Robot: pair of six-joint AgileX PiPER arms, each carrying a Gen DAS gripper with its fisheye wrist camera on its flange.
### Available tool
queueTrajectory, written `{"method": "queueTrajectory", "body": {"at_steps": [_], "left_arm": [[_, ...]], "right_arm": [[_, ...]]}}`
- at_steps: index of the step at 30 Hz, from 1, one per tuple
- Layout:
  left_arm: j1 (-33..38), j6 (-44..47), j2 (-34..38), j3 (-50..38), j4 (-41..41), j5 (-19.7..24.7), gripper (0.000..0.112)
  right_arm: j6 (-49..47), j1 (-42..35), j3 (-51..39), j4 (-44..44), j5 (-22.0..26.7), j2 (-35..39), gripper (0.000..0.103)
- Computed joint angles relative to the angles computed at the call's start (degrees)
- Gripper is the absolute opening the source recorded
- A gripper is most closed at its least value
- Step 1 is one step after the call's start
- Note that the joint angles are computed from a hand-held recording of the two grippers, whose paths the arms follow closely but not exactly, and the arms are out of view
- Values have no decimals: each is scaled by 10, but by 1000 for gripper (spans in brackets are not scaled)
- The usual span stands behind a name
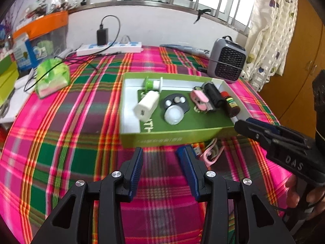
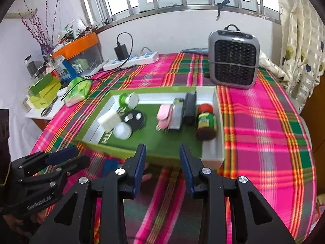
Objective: Organize rigid objects
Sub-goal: 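Withdraw the left tool toward the blue USB stick while the right tool reaches the pink clip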
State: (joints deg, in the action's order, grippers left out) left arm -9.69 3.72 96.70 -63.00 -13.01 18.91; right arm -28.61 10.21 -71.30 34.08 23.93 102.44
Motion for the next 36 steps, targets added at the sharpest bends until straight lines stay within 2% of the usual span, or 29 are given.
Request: {"method": "queueTrajectory", "body": {"at_steps": [6,16,17,18,20,22,25,28,30,34,36], "left_arm": [[20,48,-17,30,-49,-10,40],[45,134,-34,62,-132,-13,40],[47,142,-33,62,-139,-13,40],[47,146,-33,63,-143,-12,40],[50,161,-34,65,-155,-12,40],[51,171,-34,67,-164,-11,40],[53,179,-32,67,-173,-9,40],[53,181,-30,65,-175,-8,40],[54,186,-30,65,-180,-8,40],[49,188,-28,63,-181,-7,40],[46,186,-26,61,-177,-5,40]], "right_arm": [[-3,33,21,9,-7,4,36],[140,77,9,-105,-27,24,36],[168,80,6,-129,-27,27,37],[187,82,5,-146,-31,28,48],[199,83,-1,-154,-24,32,57],[196,85,0,-150,-26,33,57],[264,94,-7,-213,-25,40,57],[270,92,-9,-210,-21,44,57],[327,96,-6,-265,-23,41,58],[344,91,3,-280,-17,35,58],[380,92,13,-321,-17,28,58]]}}
